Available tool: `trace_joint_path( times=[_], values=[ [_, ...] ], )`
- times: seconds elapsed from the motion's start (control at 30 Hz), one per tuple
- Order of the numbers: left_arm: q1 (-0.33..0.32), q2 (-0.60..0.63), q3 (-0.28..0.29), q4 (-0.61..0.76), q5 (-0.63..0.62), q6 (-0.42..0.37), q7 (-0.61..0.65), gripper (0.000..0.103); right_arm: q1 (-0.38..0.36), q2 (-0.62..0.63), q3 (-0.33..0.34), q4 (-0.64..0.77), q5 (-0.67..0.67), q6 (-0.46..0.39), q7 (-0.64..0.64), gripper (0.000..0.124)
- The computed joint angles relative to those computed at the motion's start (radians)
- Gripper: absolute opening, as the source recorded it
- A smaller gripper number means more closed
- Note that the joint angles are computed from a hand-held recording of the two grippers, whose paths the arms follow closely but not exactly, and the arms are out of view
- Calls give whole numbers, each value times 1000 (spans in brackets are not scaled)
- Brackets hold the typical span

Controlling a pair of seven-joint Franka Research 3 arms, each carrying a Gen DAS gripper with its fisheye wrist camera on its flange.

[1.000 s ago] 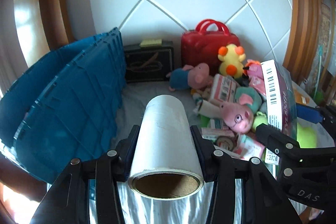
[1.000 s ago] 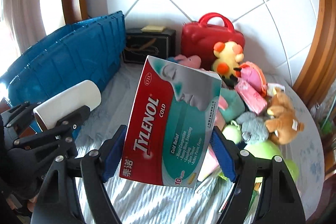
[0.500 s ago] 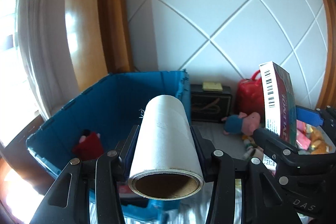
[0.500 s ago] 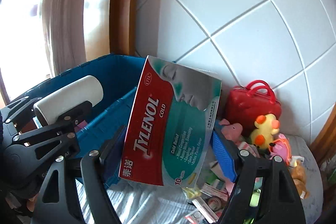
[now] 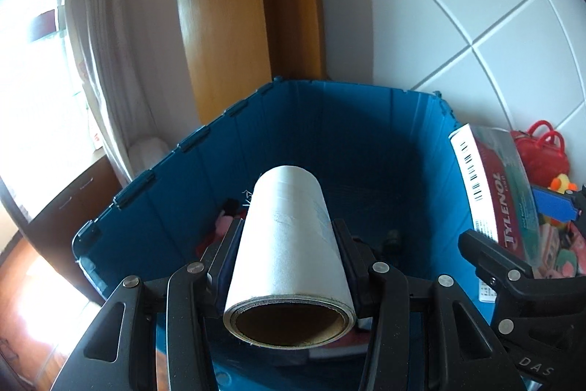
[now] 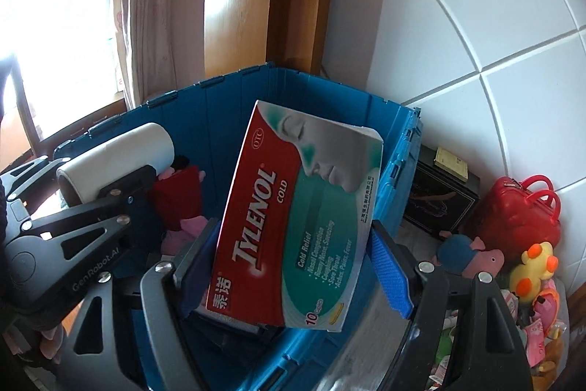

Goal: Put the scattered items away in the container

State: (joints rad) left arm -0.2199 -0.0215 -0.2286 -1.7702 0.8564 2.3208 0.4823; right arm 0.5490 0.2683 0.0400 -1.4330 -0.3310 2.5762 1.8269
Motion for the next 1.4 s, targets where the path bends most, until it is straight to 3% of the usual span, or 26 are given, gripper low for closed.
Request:
trace_joint_path(
  times=[0.13, 0.2, 0.4, 0.5, 0.67, 0.9, 0.97, 1.07, 1.3, 1.4],
  values=[
    [22, 29, 24, -5, -90, 37, 73, 46, 31, 92, -5, 127, -14, -101, -31, 78],
    [26, 38, 30, -7, -120, 50, 93, 46, 50, 116, -18, 159, -34, -131, -30, 68],
    [17, 44, 25, -5, -123, 56, 102, 48, 53, 116, -36, 159, -42, -147, -10, 66],
    [9, 27, 21, -16, -75, 52, 56, 83, 50, 107, -37, 148, -41, -150, -1, 66],
    [10, -3, 15, -37, -59, 55, 42, 85, 49, 80, -34, 111, -53, -136, 22, 66],
    [16, -58, -5, -83, -31, 48, -4, 93, 46, -19, -21, -15, -110, -55, 96, 86],
    [17, -84, -13, -103, -19, 50, -27, 96, 38, -60, -16, -70, -136, -21, 133, 101],
    [20, -131, -33, -139, 7, 68, -75, 102, 16, -127, 1, -153, -165, 24, 176, 103],
    [0, -182, -90, -163, 14, 78, -120, 102, -78, -321, 61, -389, -196, 109, 252, 103],
    [-20, -172, -122, -143, 29, 45, -134, 102, -128, -416, 84, -496, -204, 127, 285, 103]
  ],
)
